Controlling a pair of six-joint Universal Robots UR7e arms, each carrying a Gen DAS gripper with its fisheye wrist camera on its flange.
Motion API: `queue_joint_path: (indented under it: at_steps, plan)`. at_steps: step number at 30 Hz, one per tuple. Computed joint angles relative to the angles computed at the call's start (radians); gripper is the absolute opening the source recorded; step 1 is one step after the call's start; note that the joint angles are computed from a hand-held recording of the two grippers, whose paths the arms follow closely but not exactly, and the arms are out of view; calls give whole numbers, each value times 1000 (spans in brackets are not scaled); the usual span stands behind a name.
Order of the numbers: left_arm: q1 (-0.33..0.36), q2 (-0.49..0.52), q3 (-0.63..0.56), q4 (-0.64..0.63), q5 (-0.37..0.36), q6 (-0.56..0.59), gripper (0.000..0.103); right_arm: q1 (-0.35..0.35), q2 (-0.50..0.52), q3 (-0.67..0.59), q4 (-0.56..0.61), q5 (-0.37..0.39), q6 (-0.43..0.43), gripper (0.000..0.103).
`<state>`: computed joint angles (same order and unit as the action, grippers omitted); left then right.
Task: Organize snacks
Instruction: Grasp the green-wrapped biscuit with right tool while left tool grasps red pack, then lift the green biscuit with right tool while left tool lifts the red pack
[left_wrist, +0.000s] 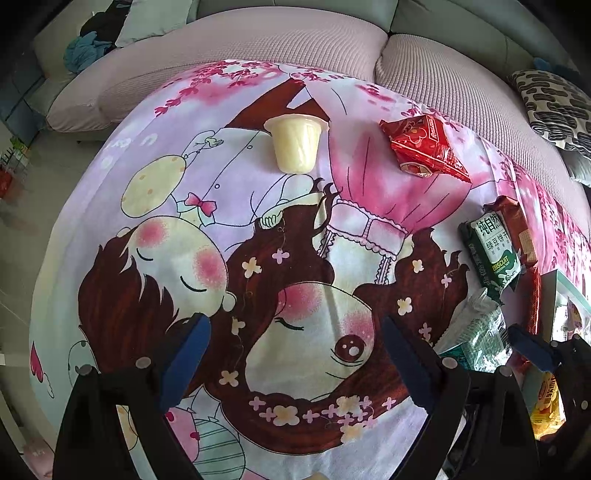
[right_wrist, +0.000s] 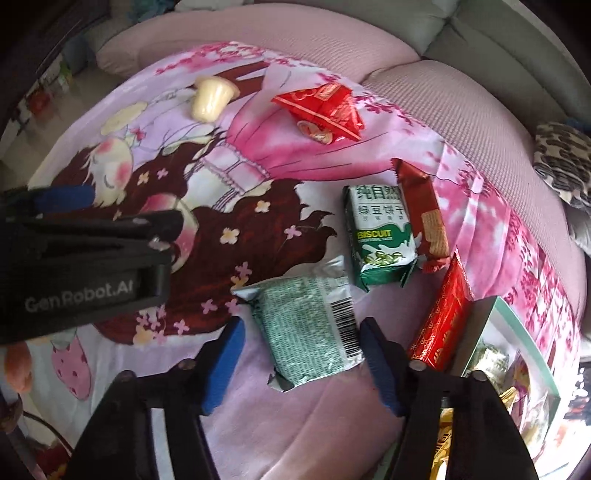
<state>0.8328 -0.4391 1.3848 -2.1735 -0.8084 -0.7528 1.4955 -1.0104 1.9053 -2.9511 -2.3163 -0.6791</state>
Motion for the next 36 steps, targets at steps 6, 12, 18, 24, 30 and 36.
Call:
queue_joint_path:
  at_steps: [6,12,18,24,30,36]
  plan:
    - [0,5,-6,8,-1,-1,94,-7,20,3,-45,-13,14,59]
    - [-1,9,-11,16,1,-7,94,-20,32,2,-73,-8,44,57]
    - [-2,14,-18,22,2,-1,94,-43,23,-4,-59,48,156,57]
    - [-3,17,-21,25,1,5,94,-52,35,-12,-79,72,222,57]
    - [-4,19,-23,32,3,2,94,-48,45,-14,-109,68,256,54]
    - [-8,15,-20,30,13,-3,94,-41,20,2,-113,75,258,53]
